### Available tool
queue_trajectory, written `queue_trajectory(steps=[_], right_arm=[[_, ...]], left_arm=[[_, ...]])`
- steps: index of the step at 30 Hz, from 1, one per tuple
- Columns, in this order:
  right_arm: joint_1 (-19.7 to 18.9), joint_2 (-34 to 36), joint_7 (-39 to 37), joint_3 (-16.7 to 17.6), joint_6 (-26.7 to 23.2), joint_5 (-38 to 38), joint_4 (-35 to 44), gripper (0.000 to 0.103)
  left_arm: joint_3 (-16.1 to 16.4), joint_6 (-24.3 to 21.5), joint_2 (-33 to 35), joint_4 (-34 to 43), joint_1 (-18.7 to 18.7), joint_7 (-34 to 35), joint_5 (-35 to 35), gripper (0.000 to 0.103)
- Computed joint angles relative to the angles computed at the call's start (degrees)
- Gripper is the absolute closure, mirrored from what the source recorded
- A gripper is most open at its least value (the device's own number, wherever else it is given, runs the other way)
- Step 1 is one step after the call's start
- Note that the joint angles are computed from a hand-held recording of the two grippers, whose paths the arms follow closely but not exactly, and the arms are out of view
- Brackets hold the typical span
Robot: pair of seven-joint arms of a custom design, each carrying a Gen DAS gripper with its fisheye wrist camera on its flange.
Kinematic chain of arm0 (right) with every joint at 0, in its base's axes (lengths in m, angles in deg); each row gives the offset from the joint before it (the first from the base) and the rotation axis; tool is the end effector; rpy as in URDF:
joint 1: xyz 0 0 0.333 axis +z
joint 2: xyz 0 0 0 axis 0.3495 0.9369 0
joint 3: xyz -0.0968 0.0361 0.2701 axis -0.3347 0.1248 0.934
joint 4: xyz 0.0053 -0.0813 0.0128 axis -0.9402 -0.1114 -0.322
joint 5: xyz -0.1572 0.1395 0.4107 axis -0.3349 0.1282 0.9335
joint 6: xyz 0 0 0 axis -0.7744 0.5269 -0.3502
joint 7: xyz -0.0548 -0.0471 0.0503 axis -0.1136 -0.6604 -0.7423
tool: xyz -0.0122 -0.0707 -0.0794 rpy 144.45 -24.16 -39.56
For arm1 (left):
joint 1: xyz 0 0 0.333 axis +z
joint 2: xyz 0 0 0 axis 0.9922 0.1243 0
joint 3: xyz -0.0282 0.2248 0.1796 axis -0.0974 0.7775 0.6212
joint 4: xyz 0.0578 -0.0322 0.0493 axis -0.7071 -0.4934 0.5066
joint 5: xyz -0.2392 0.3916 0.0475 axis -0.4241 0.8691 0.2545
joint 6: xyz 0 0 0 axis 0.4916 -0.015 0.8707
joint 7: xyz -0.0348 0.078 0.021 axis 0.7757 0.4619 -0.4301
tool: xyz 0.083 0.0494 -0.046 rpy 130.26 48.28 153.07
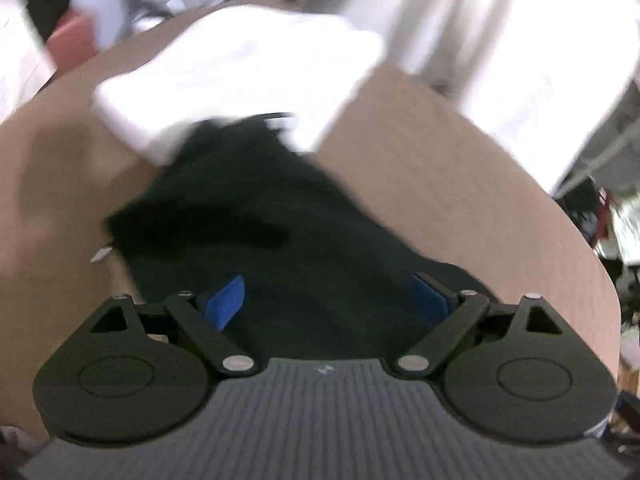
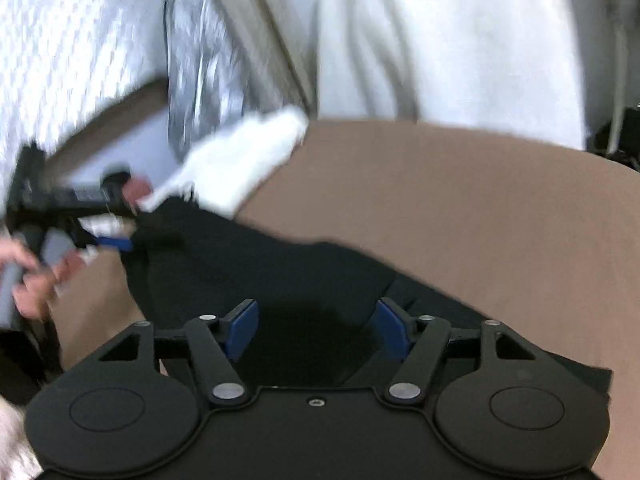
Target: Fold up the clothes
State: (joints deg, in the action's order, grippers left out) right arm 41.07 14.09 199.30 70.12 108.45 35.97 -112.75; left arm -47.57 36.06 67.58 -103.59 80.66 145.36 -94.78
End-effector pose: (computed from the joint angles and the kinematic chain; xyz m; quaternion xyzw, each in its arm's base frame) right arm 0.5760 0.2898 0.5727 -0.6695 0.6363 -0.1471 0.3540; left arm 0.7362 -0.1164 0.6268 -0.7319 0.6096 -0.2972 0.0655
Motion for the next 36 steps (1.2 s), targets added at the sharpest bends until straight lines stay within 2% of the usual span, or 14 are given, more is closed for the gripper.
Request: queue_trajectory(steps=[2,5,7,8,11,14,17,20,23,25,28,31,35,36], right_arm=[[-0.4,1.6,4.6,1.0,-0.4,-4.4,0.4,0.033],[-1.4,1.7,19.1,2.1,4.8,-13.6,-4.0,0.033],[-2.2,3.5,31.3,2.7,4.1,-20.8,-5.1,0.033],[-1.9,4.5,34.3,2.5,2.5,-20.3,-5.3,0.032],[-0.5,6.2,35.9,2.1,2.9,-19.5,-5.5,0.031],[1.0,8.0,32.7,2.0,-2.6,-27.7,-0.2,0.032],[2.9,10.5,32.4,1.9,-3.3,-40.2,5.7,0.032],[3.5,14.0,29.4,1.6,1.6,-36.2,10.4,0.032],[3.0,18.4,23.1,2.4,6.8,-23.9,14.5,0.032],[3.5,21.4,19.4,2.8,6.7,-19.0,17.9,0.032],[4.9,25.5,15.6,2.8,4.6,-15.2,23.1,0.032],[5.9,28.2,13.1,2.3,2.6,-12.6,26.6,0.032],[5.9,30.5,10.8,1.5,0.8,-10.3,29.4,0.032],[5.9,31.9,10.2,1.3,-0.2,-9.9,31.2,0.032]], left_arm=[[1.3,3.1,-3.0,-6.2,2.0,-0.7,-1.5,0.012],[2.8,2.3,-5.3,-11.1,5.2,-3.9,-5.8,0.013],[2.9,4.6,-6.0,-13.4,7.1,-5.9,-11.8,0.013],[2.8,5.6,-5.8,-13.4,7.7,-4.9,-13.6,0.012],[2.8,6.8,-4.9,-11.9,6.5,-5.4,-7.7,0.012],[3.8,12.9,-7.8,-17.1,5.1,-15.5,-1.9,0.012],[3.2,17.4,-9.2,-20.9,6.4,-16.3,-8.5,0.012],[2.2,11.6,-7.0,-17.5,8.2,-6.7,-16.2,0.012],[2.8,10.0,-4.8,-15.9,6.8,-6.6,-8.3,0.006],[3.1,6.5,-1.8,-13.0,6.0,-7.0,-3.5,0.006],[1.9,3.2,2.1,-9.5,7.5,-4.7,-8.5,0.006],[1.1,5.9,3.4,-9.6,8.5,-3.8,-13.0,0.000],[0.6,15.1,1.8,-14.4,7.7,-4.5,-15.4,0.001],[-0.1,15.6,1.9,-14.4,8.2,-3.0,-17.5,0.015]])
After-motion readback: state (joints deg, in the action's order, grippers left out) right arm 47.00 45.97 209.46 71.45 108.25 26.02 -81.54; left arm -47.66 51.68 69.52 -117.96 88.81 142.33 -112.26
